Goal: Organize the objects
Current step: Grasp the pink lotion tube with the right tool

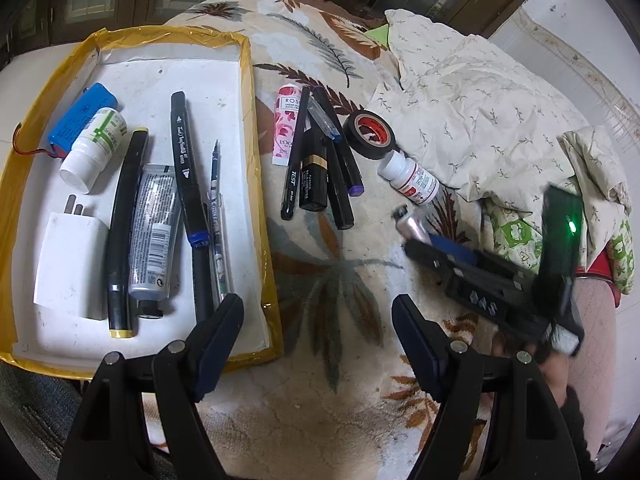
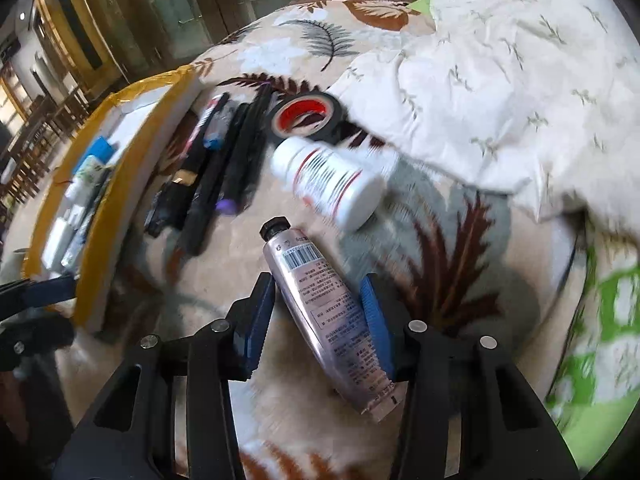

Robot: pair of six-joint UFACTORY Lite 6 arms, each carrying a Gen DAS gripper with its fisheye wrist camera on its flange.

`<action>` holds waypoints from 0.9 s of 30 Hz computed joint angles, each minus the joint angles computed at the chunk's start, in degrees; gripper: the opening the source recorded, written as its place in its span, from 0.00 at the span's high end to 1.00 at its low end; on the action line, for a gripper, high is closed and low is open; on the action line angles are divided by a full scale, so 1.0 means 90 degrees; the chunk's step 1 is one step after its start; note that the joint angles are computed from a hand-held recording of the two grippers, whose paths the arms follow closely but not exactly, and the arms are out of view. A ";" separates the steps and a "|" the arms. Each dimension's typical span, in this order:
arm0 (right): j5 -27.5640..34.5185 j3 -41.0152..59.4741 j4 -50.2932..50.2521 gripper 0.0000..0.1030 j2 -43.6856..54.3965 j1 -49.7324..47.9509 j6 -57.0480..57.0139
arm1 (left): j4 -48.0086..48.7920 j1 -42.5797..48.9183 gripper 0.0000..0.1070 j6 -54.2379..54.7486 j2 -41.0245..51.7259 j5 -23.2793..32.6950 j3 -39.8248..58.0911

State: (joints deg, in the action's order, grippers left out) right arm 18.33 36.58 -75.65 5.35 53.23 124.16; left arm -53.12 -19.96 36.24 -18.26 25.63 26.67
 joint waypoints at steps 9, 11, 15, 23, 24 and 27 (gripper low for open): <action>0.0094 -0.1412 -0.1105 0.74 -0.1379 0.0965 0.3147 | -0.0060 -0.0562 0.28 -0.0452 0.0676 0.0243 0.0898; 0.0263 -0.1716 -0.0580 0.75 -0.1893 0.0938 0.2809 | 0.0074 -0.0953 0.28 -0.0867 0.1238 0.0248 0.1568; -0.0044 -0.2162 -0.0564 0.76 -0.2556 0.0444 0.2645 | 0.1004 -0.1496 0.28 -0.2364 0.2430 0.0084 0.3017; 0.0003 -0.2202 -0.2677 0.76 -0.1892 0.0534 0.5186 | 0.1217 -0.1580 0.28 -0.3584 0.5231 0.1000 0.6050; 0.0011 -0.2193 -0.2670 0.76 -0.1872 0.0533 0.5163 | 0.1395 -0.1619 0.28 -0.3852 0.5540 0.1139 0.6418; 0.0038 -0.2163 -0.2693 0.76 -0.1800 0.0557 0.5190 | 0.2034 -0.1810 0.28 -0.4808 0.6418 0.1281 0.7453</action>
State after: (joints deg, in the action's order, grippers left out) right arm 18.67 17.12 -99.89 -10.85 58.24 170.87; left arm -34.81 -36.26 -7.03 39.49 37.16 93.74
